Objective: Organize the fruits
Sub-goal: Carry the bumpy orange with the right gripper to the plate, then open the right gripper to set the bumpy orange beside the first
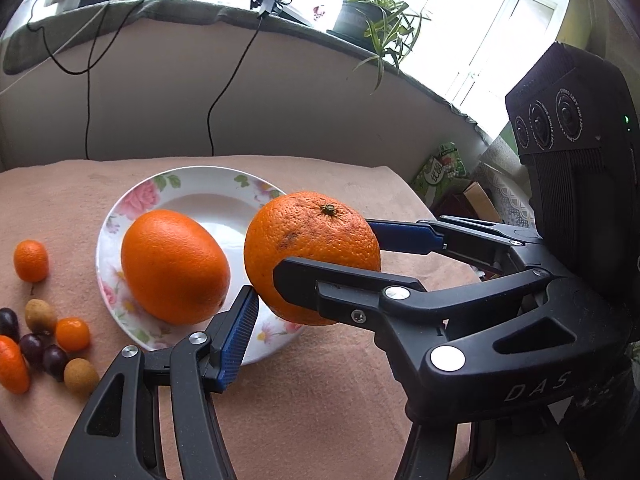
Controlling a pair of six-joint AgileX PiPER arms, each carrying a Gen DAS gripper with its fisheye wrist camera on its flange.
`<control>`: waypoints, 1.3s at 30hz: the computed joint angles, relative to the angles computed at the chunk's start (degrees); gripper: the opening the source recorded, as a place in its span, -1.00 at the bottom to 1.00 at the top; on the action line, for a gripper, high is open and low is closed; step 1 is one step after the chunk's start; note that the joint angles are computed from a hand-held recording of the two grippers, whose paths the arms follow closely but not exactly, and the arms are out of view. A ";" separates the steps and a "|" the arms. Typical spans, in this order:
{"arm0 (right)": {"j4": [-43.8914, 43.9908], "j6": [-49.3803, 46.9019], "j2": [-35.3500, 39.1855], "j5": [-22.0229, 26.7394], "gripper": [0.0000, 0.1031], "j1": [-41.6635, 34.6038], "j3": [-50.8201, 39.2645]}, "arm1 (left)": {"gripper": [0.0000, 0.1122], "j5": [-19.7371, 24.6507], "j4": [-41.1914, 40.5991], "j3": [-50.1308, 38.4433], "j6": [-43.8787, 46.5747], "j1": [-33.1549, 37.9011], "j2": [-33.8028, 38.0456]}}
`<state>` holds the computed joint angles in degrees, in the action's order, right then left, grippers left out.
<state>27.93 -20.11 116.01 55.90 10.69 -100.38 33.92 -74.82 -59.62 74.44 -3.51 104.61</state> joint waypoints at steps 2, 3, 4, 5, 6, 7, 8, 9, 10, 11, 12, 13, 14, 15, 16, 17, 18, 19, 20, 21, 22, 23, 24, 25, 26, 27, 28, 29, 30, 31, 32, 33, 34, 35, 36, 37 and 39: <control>0.76 -0.40 0.92 0.60 0.46 -0.73 -0.65 | 0.04 -0.26 0.60 -0.45 -0.88 -0.32 0.54; 1.10 -0.53 1.22 0.73 0.46 -1.00 -0.73 | 0.04 -0.62 0.89 -0.72 -1.22 -0.59 0.82; 1.36 -0.61 1.71 1.03 0.46 -1.20 -1.11 | 0.04 -0.96 1.34 -0.97 -1.76 -0.86 1.08; 1.73 -0.85 2.12 1.29 0.46 -1.47 -1.32 | 0.04 -1.26 1.77 -1.16 -2.29 -1.05 1.28; 2.21 -1.03 2.63 1.63 0.46 -1.77 -1.62 | 0.04 -1.65 2.25 -1.30 -2.83 -1.27 1.43; 2.60 -1.04 3.12 2.01 0.46 -2.00 -2.02 | 0.04 -2.08 2.84 -1.66 -3.54 -1.58 1.71; 2.81 -0.94 3.58 2.30 0.46 -2.16 -2.42 | 0.04 -2.31 3.08 -1.81 -3.77 -1.70 1.90; 2.81 -0.83 3.96 2.41 0.46 -2.24 -2.73 | 0.04 -2.30 3.01 -1.89 -3.80 -1.64 2.01; 2.78 -0.78 4.32 2.52 0.46 -2.31 -3.08 | 0.04 -2.16 3.05 -2.11 -4.07 -1.55 2.18; 2.94 -0.82 4.55 2.47 0.46 -2.43 -3.26 | 0.04 -1.89 3.06 -2.35 -4.24 -1.38 2.32; 2.90 -0.60 4.81 2.47 0.46 -2.47 -3.57 | 0.04 -1.79 2.95 -2.48 -4.13 -1.28 2.34; 2.71 -0.29 5.15 2.56 0.46 -2.46 -4.01 | 0.04 -1.94 2.71 -2.47 -3.69 -1.26 2.25; 2.56 -0.08 5.49 2.58 0.46 -2.46 -4.44 | 0.04 -2.22 2.88 -2.76 -3.82 -1.42 2.34; 2.28 0.20 5.92 2.64 0.46 -2.44 -5.04 | 0.04 -2.36 2.40 -2.69 -3.22 -1.43 2.17; 1.96 0.54 6.17 2.48 0.46 -2.32 -5.42 | 0.04 -2.88 1.84 -2.60 -2.45 -1.57 1.95; 1.62 0.80 5.88 1.45 0.46 -2.21 -5.16 | 0.04 -3.65 1.65 -2.58 -2.06 -1.81 1.68; 1.35 1.18 5.48 0.47 0.46 -2.17 -4.95 | -0.01 -4.90 2.08 -2.49 -2.48 -2.02 1.40; 1.71 1.27 5.30 0.21 0.46 -2.40 -5.13 | -0.01 -3.86 1.64 -2.80 -2.06 -1.46 1.59; 2.10 1.55 5.21 0.12 0.46 -2.67 -5.45 | -0.01 -2.49 2.00 -3.27 -2.83 -0.85 1.92; 2.23 1.93 5.10 -0.08 0.46 -2.93 -5.71 | -0.01 -1.85 2.00 -3.38 -3.23 -0.44 1.94; 1.92 2.54 4.91 -0.48 0.46 -3.04 -5.85 | -0.01 -1.90 1.57 -2.97 -2.84 -0.26 1.47; 1.34 3.28 4.73 -0.84 0.46 -3.10 -5.94 | -0.01 -1.98 1.15 -2.53 -2.21 -0.11 1.11; 1.14 3.67 4.59 -1.05 0.46 -3.26 -5.95 | -0.01 -1.80 0.94 -2.33 -1.88 0.13 0.90; 1.14 3.85 4.46 -1.16 0.46 -3.40 -5.87 | -0.01 -1.71 0.77 -2.07 -1.70 0.28 0.61; 1.03 4.01 4.37 -1.24 0.46 -3.57 -5.78 | -0.01 -1.89 0.66 -1.78 -1.55 0.39 0.35; 0.87 4.21 4.27 -1.37 0.46 -3.69 -5.64 | -0.01 -2.02 0.34 -1.48 -1.18 0.51 0.07; 0.77 4.40 3.95 -1.75 0.46 -3.71 -5.12 | -0.01 -2.06 0.16 -1.20 -0.91 0.65 -0.22; 0.70 4.60 3.62 -2.09 0.46 -3.74 -4.57 | -0.01 -2.24 0.28 -1.05 -0.91 0.71 -0.43; 0.79 4.66 3.38 -2.26 0.46 -3.85 -4.19 | 0.04 -2.62 0.25 -0.73 -0.69 0.73 -0.78; 0.81 4.71 3.05 -2.49 0.47 -3.89 -3.69 | 0.04 -2.76 0.03 -0.34 -0.25 0.87 -1.17; 0.82 4.67 2.61 -2.81 0.47 -3.92 -3.07 | 0.04 -2.64 -0.26 -0.02 0.30 1.09 -1.44; 0.71 4.60 2.08 -3.19 0.47 -3.93 -2.36 | 0.04 -2.62 -0.67 0.37 1.03 1.33 -1.75; 0.41 4.71 1.49 -3.70 0.53 -3.89 -1.63 | 0.04 -2.91 -0.84 0.89 1.48 1.48 -2.23; 0.50 4.62 0.75 -4.43 0.57 -3.98 -0.65 | 0.04 -3.13 -0.93 1.29 1.79 1.68 -2.62; 0.86 4.43 -0.01 -5.23 0.64 -4.11 0.38 | 0.04 -2.94 -1.22 1.75 2.43 2.07 -3.06; 1.07 4.41 -0.68 -5.78 0.66 -4.21 1.19 | 0.04 -2.78 -1.62 2.36 3.26 2.46 -3.61; 1.44 4.41 -1.62 -6.20 0.66 -4.44 2.17 | 0.04 -2.61 -2.31 3.65 4.48 3.28 -4.76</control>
<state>29.37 -15.70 114.39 49.71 6.26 -98.21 31.31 -77.13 -55.97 78.92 -0.23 99.85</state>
